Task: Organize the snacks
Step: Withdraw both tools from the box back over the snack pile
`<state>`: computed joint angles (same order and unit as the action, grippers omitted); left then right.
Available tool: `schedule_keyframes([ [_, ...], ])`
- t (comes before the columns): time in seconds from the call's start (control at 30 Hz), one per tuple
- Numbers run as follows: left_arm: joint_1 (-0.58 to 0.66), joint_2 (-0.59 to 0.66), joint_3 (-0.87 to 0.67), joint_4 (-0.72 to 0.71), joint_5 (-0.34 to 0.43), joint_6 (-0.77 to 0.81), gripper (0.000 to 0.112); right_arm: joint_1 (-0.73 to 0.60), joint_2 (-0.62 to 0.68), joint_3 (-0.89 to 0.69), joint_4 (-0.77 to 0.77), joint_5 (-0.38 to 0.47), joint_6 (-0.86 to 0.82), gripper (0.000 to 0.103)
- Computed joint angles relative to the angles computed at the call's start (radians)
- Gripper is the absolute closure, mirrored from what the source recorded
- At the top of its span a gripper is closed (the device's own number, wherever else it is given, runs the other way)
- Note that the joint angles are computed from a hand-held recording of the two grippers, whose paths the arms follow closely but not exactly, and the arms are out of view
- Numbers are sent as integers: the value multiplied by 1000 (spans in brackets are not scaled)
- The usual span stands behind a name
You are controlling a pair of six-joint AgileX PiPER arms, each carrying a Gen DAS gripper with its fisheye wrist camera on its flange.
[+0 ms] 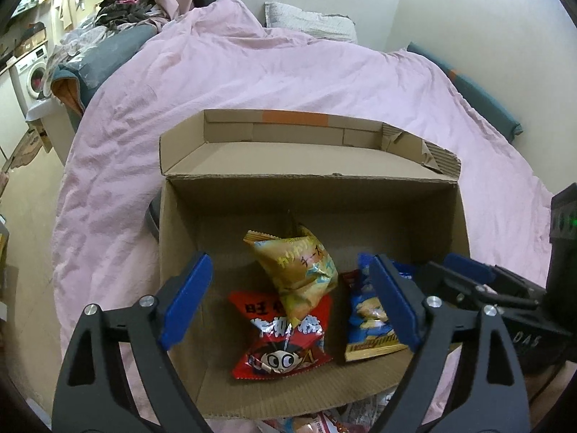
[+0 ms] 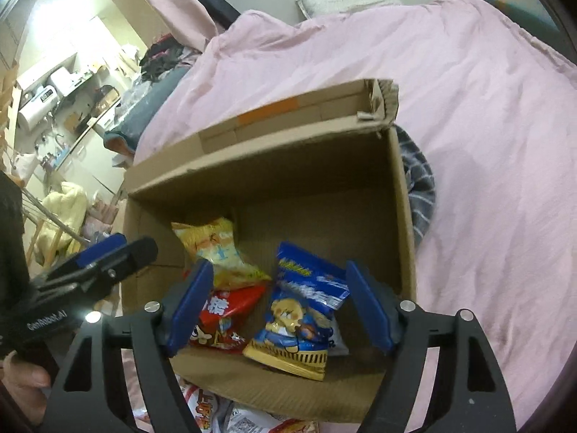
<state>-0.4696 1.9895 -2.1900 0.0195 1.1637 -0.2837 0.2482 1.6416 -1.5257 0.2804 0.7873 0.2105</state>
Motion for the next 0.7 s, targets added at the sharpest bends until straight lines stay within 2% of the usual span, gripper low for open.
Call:
schedule_keyframes([
  [0.27,7,-81,95,2,-50,-11,25,7,-23,-13,-44,19,30,24],
  [0.5,12,-186,202,24,-106,-46,25,25,-110,35,-34,17,17,24],
  [0.6,7,-260,279,62,-169,-86,10,62,-142,52,-109,4,48,16],
  [0.7,-2,-303,309,88,-176,-78,9,93,-176,72,-171,5,80,14],
])
